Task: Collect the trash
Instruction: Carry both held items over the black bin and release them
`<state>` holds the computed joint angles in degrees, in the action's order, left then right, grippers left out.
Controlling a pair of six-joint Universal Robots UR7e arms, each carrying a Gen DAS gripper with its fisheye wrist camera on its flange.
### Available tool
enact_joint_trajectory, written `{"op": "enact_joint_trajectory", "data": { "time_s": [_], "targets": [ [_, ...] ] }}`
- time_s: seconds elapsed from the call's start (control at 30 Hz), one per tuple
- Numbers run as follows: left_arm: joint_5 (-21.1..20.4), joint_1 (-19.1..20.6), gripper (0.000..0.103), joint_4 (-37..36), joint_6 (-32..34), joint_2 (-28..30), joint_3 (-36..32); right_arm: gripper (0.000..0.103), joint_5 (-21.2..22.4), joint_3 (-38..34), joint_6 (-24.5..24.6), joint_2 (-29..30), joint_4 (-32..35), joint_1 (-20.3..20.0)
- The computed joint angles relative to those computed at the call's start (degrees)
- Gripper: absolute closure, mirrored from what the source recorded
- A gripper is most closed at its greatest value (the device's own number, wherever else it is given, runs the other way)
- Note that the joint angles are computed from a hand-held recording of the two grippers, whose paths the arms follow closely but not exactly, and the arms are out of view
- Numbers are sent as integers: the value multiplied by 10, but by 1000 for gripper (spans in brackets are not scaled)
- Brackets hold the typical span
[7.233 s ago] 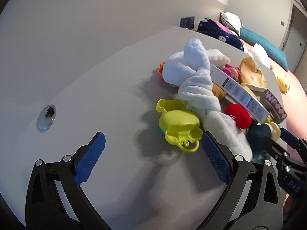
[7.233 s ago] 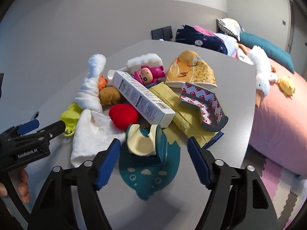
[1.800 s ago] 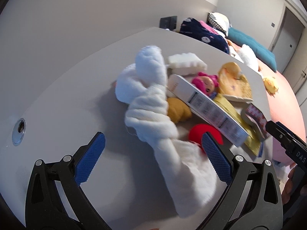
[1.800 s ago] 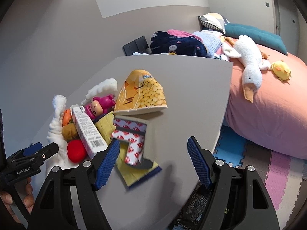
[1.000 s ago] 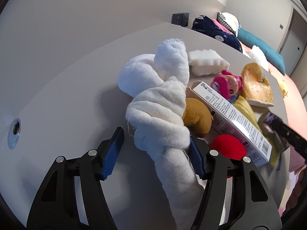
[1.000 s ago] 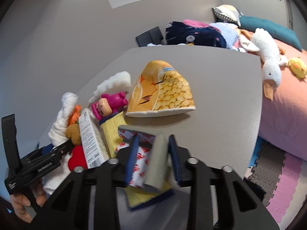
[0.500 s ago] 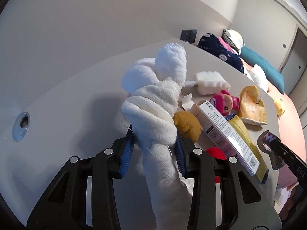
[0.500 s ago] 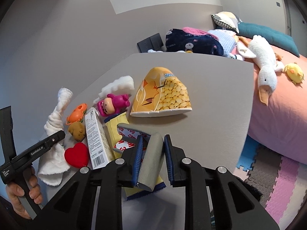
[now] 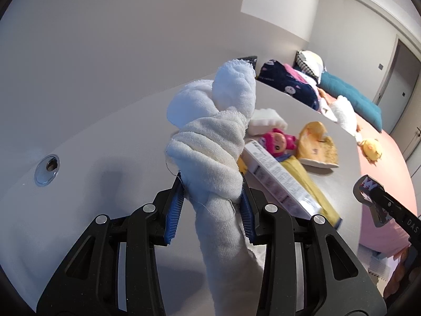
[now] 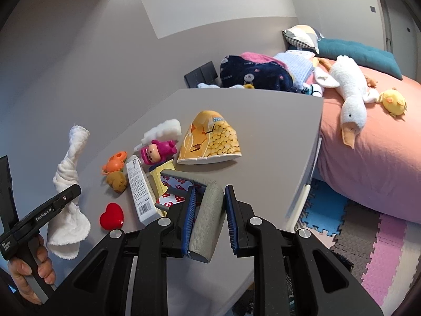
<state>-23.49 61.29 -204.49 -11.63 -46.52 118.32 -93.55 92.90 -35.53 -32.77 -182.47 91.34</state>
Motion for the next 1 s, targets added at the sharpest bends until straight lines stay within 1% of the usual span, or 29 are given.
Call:
{"op": "enact_joint_trajectory", "data": {
  "time_s": [0.23, 0.37, 0.83, 1.0],
  "targets": [
    [-1, -29, 65, 9, -9, 12, 9, 79, 8, 38, -2, -33, -22, -12],
    [-6, -45, 64, 20, -10, 26, 2, 79, 11, 57, -4, -51, -33, -19],
    [-49, -90, 64, 61, 15, 94, -56, 79, 26, 115, -3, -121, -78, -58],
    [-64, -99, 64, 74, 32, 116, -79, 79, 22, 122, -1, -139, -85, -73]
  ]
}}
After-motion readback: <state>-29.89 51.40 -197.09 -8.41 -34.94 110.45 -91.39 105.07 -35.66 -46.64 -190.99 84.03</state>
